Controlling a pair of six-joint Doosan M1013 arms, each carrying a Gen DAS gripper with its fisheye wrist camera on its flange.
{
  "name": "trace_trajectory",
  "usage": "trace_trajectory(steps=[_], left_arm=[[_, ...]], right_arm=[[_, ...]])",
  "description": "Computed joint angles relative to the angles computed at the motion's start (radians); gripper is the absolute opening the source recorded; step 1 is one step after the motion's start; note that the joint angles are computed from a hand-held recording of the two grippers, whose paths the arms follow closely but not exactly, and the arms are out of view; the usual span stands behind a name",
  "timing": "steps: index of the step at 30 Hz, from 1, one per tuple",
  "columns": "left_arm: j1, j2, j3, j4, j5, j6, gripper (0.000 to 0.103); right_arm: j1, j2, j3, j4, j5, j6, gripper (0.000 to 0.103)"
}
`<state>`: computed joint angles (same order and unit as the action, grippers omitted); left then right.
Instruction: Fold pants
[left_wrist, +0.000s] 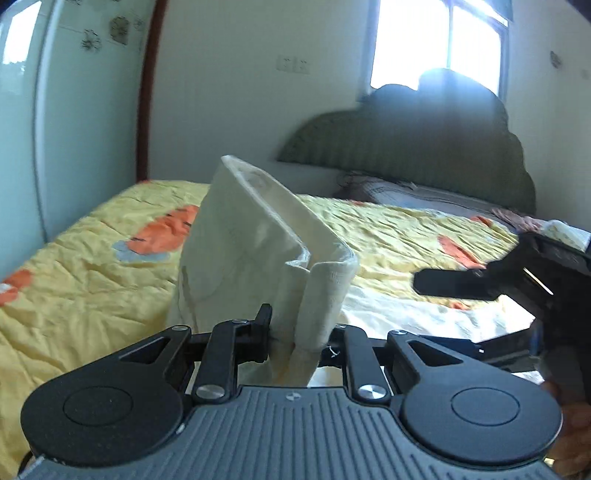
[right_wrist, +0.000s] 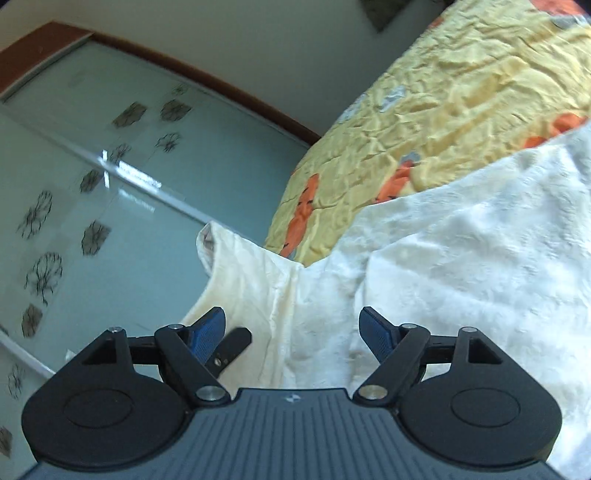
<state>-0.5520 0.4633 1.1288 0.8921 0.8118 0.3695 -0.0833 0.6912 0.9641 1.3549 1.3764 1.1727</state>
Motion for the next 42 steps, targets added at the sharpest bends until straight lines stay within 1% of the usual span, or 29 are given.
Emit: trace_trajectory(steps=[3, 4, 5, 7, 9, 10, 11, 13, 14, 16, 17, 19, 20, 21, 22, 23, 24, 25, 27, 28, 29, 31, 32, 35, 36, 39, 40, 41, 42], left_arm=[[-0.01, 0.044, -0.037, -0.096, 0.015, 0.069, 0.018], [-0.01, 0.049, -0.035, -0.117, 0.019, 0.076, 0.018], [-0.013, 0.051, -0.031, -0.117, 0.023, 0.074, 0.018], [-0.022, 0.045, -0.008, -0.068, 0.013, 0.067, 0.018], [-0.02, 0.037, 0.006, -0.065, -0.001, 0.072, 0.018], [-0.022, 0.036, 0.007, -0.074, -0.007, 0.096, 0.027], [-0.023, 0.034, 0.009, -0.083, -0.016, 0.13, 0.03], [-0.031, 0.039, -0.006, -0.097, -0.004, 0.25, 0.042], [-0.035, 0.034, 0.0, -0.094, -0.012, 0.285, 0.045], [-0.036, -0.001, 0.046, -0.118, -0.072, 0.327, 0.062], [-0.036, -0.02, 0.07, -0.132, -0.098, 0.334, 0.064], [-0.041, -0.072, 0.136, -0.12, -0.141, 0.294, 0.065], [-0.042, -0.093, 0.162, -0.099, -0.147, 0.257, 0.065], [-0.049, -0.121, 0.196, -0.052, -0.15, 0.183, 0.067], [-0.054, -0.144, 0.223, -0.002, -0.145, 0.109, 0.069], [-0.058, -0.162, 0.245, 0.055, -0.134, 0.033, 0.073], [-0.063, -0.179, 0.264, 0.122, -0.113, -0.051, 0.077], [-0.065, -0.192, 0.277, 0.175, -0.093, -0.114, 0.081], [-0.064, -0.207, 0.29, 0.255, -0.06, -0.217, 0.086], [-0.063, -0.209, 0.289, 0.277, -0.042, -0.255, 0.088], [-0.062, -0.208, 0.284, 0.287, -0.026, -0.279, 0.088], [-0.06, -0.201, 0.26, 0.275, 0.002, -0.29, 0.088], [-0.059, -0.2, 0.252, 0.269, -0.004, -0.294, 0.088], [-0.057, -0.203, 0.244, 0.269, -0.076, -0.294, 0.088], [-0.056, -0.201, 0.241, 0.268, -0.108, -0.278, 0.089], [-0.054, -0.18, 0.226, 0.252, -0.213, -0.206, 0.091], [-0.052, -0.171, 0.216, 0.214, -0.246, -0.161, 0.092], [-0.047, -0.159, 0.202, 0.149, -0.281, -0.092, 0.092], [-0.04, -0.144, 0.185, 0.05, -0.32, 0.007, 0.092]], right_arm=[[-0.005, 0.027, -0.02, -0.009, 0.03, 0.092, 0.08], [-0.005, 0.031, -0.022, -0.021, 0.036, 0.11, 0.08], [-0.002, 0.035, -0.027, -0.029, 0.045, 0.116, 0.08], [0.002, 0.04, -0.036, -0.036, 0.06, 0.108, 0.08], [0.011, 0.05, -0.06, -0.046, 0.076, 0.12, 0.08], [0.016, 0.056, -0.074, -0.048, 0.086, 0.13, 0.08], [0.023, 0.063, -0.089, -0.049, 0.097, 0.141, 0.081], [0.035, 0.076, -0.128, -0.071, 0.132, 0.161, 0.081], [0.041, 0.081, -0.143, -0.09, 0.14, 0.165, 0.082], [0.051, 0.085, -0.162, -0.129, 0.151, 0.165, 0.083], [0.051, 0.084, -0.162, -0.13, 0.151, 0.158, 0.083], [0.05, 0.076, -0.146, -0.13, 0.141, 0.131, 0.082], [0.052, 0.069, -0.137, -0.139, 0.131, 0.109, 0.077], [0.053, 0.057, -0.126, -0.169, 0.114, 0.074, 0.068], [0.059, 0.044, -0.119, -0.214, 0.101, 0.041, 0.037], [0.062, 0.041, -0.117, -0.231, 0.102, 0.022, 0.021], [0.062, 0.04, -0.112, -0.218, 0.11, 0.014, 0.021], [0.064, 0.037, -0.107, -0.217, 0.108, 0.005, 0.018], [0.069, 0.033, -0.111, -0.228, 0.104, -0.021, 0.017], [0.07, 0.036, -0.12, -0.223, 0.106, -0.023, 0.016], [0.069, 0.04, -0.134, -0.213, 0.113, -0.023, 0.013], [0.059, 0.048, -0.163, -0.176, 0.123, -0.03, 0.011], [0.051, 0.053, -0.183, -0.159, 0.135, -0.035, 0.011], [0.022, 0.064, -0.252, -0.165, 0.157, -0.058, 0.011], [0.008, 0.078, -0.297, -0.176, 0.173, -0.055, 0.011], [-0.038, 0.089, -0.349, -0.238, 0.184, -0.058, 0.011], [-0.052, 0.089, -0.352, -0.265, 0.178, -0.051, 0.011], [-0.066, 0.091, -0.352, -0.295, 0.173, -0.038, 0.011], [-0.08, 0.097, -0.353, -0.333, 0.173, -0.016, 0.011]])
